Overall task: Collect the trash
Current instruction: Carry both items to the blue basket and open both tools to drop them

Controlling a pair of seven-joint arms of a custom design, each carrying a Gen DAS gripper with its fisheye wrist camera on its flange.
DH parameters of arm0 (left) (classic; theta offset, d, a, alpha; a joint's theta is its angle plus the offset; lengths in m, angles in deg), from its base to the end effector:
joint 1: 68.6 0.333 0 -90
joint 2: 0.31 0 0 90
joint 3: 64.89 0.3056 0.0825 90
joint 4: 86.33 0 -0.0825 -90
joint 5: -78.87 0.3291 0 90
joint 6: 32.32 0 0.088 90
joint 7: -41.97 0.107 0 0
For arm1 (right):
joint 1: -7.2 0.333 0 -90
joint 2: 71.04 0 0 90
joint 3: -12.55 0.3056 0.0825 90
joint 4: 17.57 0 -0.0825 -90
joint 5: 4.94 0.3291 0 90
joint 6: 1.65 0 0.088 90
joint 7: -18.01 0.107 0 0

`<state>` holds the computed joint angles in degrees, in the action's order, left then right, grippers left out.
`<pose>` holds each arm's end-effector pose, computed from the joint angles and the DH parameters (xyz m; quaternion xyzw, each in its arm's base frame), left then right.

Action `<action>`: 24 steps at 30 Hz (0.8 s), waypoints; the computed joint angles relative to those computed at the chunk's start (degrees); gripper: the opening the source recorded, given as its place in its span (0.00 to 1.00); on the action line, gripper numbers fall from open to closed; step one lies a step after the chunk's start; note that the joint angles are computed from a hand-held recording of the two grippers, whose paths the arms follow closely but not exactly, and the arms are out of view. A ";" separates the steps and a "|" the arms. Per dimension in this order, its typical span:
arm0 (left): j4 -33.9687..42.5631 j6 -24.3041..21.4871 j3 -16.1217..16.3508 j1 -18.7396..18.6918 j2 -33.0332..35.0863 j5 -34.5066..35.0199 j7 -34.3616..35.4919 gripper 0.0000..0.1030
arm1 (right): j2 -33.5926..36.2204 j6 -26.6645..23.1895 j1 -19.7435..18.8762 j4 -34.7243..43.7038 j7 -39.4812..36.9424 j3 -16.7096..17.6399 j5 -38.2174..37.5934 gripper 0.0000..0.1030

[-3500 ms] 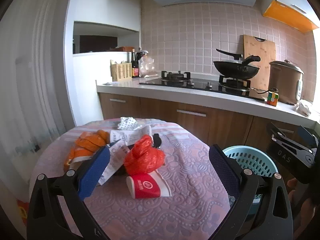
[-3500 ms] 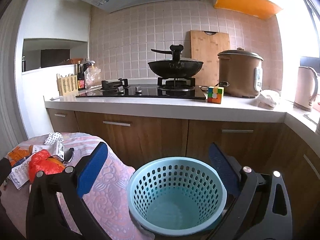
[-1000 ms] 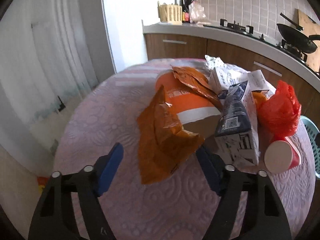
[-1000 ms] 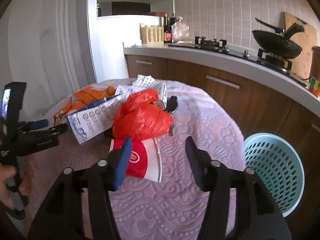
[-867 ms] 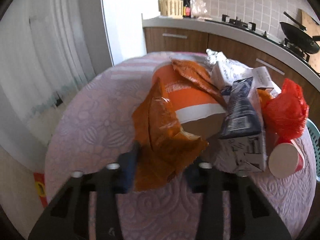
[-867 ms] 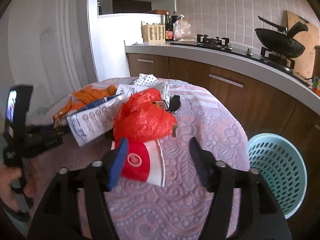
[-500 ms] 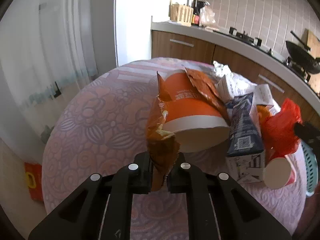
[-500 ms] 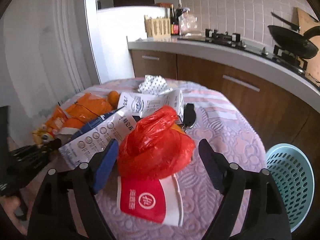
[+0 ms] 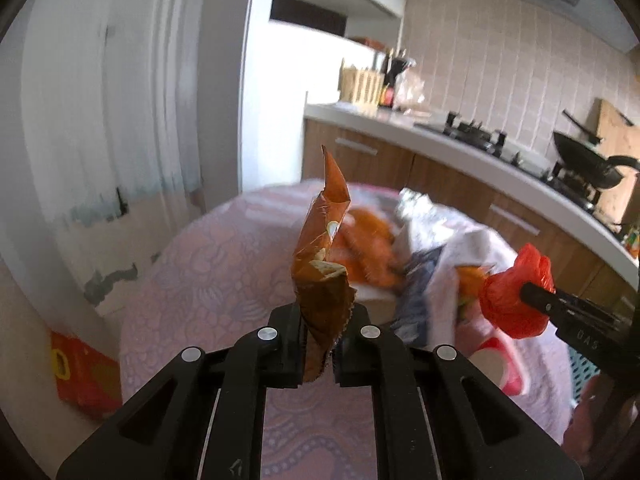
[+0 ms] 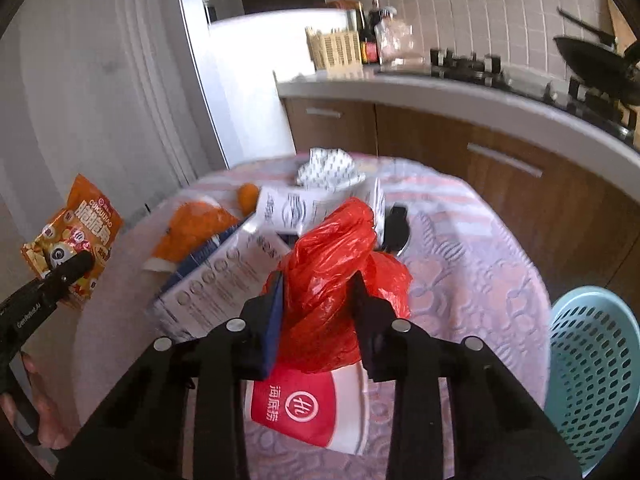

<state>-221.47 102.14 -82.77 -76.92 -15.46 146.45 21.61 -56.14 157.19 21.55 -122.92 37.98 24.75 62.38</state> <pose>0.4015 -0.1903 0.4780 -0.7902 0.3795 -0.2640 0.4024 0.5643 0.2245 0.4618 -0.7967 0.3857 -0.0948 0.4556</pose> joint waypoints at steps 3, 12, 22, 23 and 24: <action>2.66 0.06 -0.81 -0.49 0.55 1.84 0.15 0.07 | -3.27 -0.79 -1.84 -1.79 -6.60 0.12 6.98 0.28; 19.71 7.10 -0.12 -4.97 14.66 10.73 2.64 0.07 | -6.91 1.18 -2.87 -3.94 -13.19 -5.99 15.60 0.28; 51.08 17.06 0.26 -10.85 42.84 -4.19 29.32 0.07 | -0.41 2.84 -9.83 -0.46 -2.90 -9.42 7.80 0.28; 53.56 18.38 -0.82 -10.42 45.59 -7.71 33.41 0.07 | 0.66 3.03 -10.54 0.13 -1.11 -9.37 6.34 0.28; 55.73 19.84 -2.09 -9.81 48.23 -11.13 37.23 0.07 | 1.52 3.05 -11.24 0.52 0.53 -9.26 4.93 0.28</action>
